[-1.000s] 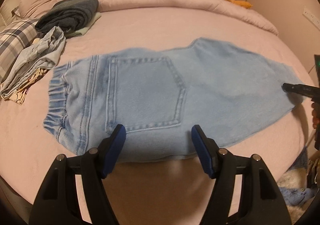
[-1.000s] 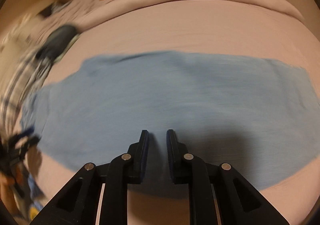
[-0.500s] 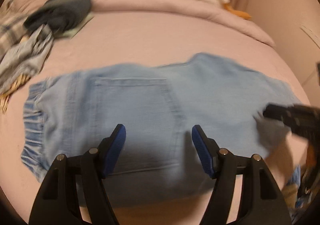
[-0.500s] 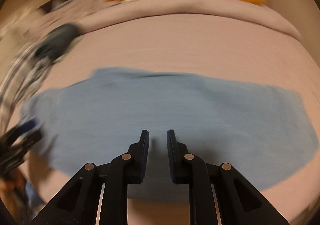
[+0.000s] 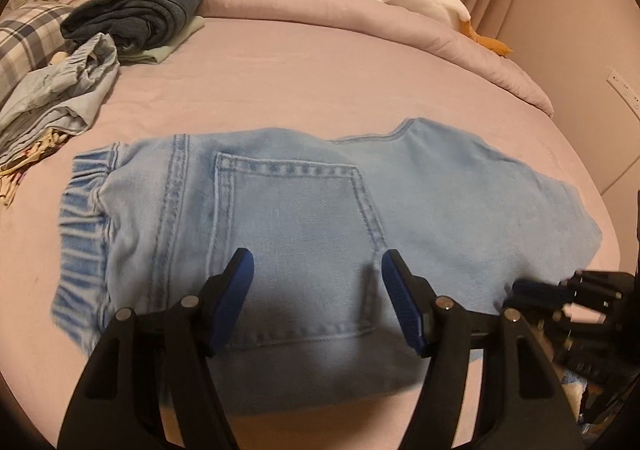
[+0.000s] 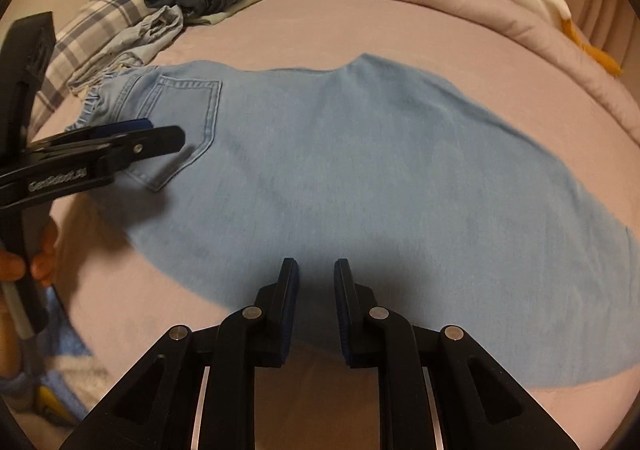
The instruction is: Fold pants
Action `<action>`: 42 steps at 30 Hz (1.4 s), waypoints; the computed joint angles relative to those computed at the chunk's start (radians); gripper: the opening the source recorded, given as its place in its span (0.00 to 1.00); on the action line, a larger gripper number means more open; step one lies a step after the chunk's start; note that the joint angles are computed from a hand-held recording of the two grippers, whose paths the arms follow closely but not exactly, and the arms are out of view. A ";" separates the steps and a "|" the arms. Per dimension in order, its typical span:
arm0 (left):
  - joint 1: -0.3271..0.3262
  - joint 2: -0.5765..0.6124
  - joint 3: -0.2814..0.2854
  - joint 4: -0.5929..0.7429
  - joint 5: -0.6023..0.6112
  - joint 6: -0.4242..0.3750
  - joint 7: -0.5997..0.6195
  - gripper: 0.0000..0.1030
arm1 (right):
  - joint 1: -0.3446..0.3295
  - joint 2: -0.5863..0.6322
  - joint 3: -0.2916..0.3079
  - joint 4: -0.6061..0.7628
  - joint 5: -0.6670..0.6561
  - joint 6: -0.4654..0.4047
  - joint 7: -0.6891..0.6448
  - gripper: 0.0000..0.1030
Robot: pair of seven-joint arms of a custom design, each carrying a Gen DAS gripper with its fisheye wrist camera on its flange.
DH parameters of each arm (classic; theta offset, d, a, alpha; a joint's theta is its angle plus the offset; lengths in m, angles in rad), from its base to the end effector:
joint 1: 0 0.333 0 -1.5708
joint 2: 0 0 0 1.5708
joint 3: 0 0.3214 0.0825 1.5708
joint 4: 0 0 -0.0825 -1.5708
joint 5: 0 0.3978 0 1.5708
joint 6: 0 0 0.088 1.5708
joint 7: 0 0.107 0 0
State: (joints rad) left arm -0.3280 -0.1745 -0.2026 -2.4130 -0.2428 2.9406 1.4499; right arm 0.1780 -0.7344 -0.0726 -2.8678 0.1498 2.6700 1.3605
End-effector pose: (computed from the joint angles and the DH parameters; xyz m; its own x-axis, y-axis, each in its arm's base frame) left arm 0.4588 -0.2542 0.4546 -0.2690 -0.9356 0.2289 -0.7920 0.0796 -0.6053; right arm 0.3551 0.0347 0.4364 0.2225 -0.9726 -0.0670 -0.8397 -0.1563 -0.5200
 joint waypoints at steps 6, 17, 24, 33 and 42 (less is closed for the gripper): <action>0.019 -0.006 -0.069 0.005 0.136 -0.009 -0.059 0.66 | -0.039 -0.014 -0.043 -0.036 0.043 0.110 0.025 0.16; -0.018 -0.011 -0.035 -0.015 0.216 -0.081 -0.039 0.70 | -0.054 -0.066 -0.394 -0.067 0.271 0.109 -0.154 0.16; 0.027 0.012 -0.092 0.066 0.325 -0.227 -0.176 0.70 | -0.162 0.010 -0.513 0.001 0.386 0.144 -0.254 0.16; -0.034 0.056 -0.082 0.164 0.249 -0.252 -0.147 0.70 | -0.310 0.045 -0.520 0.024 0.501 0.290 -0.286 0.20; -0.095 0.229 -0.106 0.370 -0.426 -0.319 0.316 0.70 | -0.430 -0.083 -0.540 -0.050 0.518 0.094 -0.196 0.41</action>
